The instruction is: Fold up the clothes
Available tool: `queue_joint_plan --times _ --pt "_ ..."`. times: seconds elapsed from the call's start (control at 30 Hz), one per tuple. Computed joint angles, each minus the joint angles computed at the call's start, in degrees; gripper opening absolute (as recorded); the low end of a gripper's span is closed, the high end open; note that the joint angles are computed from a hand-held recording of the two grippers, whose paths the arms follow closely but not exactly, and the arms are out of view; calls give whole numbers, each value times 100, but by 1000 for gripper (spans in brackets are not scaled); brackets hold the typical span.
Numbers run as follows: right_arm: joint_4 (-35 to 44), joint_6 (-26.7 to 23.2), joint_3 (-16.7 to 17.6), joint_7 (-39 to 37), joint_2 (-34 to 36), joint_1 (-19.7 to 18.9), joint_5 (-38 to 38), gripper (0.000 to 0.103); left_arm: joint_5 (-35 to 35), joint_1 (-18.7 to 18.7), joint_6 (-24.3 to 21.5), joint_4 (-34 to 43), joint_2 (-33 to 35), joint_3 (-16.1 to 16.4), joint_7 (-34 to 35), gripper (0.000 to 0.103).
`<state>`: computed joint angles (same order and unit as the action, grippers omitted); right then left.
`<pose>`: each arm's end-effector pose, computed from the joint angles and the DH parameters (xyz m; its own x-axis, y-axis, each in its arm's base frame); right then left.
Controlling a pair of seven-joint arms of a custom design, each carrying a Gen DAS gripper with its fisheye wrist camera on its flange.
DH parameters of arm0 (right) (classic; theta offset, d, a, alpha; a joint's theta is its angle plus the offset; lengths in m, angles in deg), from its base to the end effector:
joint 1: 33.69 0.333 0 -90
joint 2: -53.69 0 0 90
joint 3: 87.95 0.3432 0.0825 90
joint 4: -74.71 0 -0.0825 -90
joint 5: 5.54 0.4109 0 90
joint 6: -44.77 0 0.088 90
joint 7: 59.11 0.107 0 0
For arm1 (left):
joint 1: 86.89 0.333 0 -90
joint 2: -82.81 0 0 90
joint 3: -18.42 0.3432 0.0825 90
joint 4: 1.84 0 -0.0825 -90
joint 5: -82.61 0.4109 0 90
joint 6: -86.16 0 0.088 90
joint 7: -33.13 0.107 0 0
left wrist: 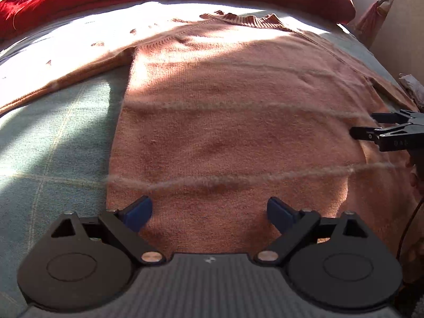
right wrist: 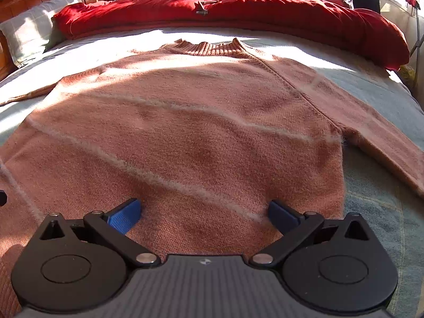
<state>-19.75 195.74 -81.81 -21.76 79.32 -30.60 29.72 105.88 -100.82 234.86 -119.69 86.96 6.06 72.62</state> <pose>0.7420 0.0938 0.4224 0.5721 -0.8189 -0.0459 -0.6456 -0.4151 -0.6410 0.5579 -0.2816 0.4653 0.1002 -0.9897 0.1022 -0.8548 -0.1382 -0.5003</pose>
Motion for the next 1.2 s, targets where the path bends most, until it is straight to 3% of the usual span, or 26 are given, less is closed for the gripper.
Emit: queue_joint_plan --times 0.23,0.33,0.43,0.6,0.77,1.0,1.2 --pt "14 17 50 -104 18 -35 47 103 44 -74 72 378 345 -9 29 93" --pt "-60 76 129 -333 -14 -112 227 103 125 -142 -6 239 270 15 -260 93" --pt "-50 68 155 -490 2 -143 347 103 6 -118 215 -248 -137 4 -635 94" --pt "-46 70 127 -573 7 -115 401 103 415 -58 -171 -200 -324 -25 -1262 94" --pt "-110 158 87 -552 -30 -61 366 103 779 -5 121 467 225 21 -749 94" --pt "-223 365 155 -629 -59 -77 438 103 437 -39 420 1587 1335 127 347 94" --pt "-269 443 190 -732 -76 -102 560 103 859 -377 -220 1604 1352 542 -473 94"
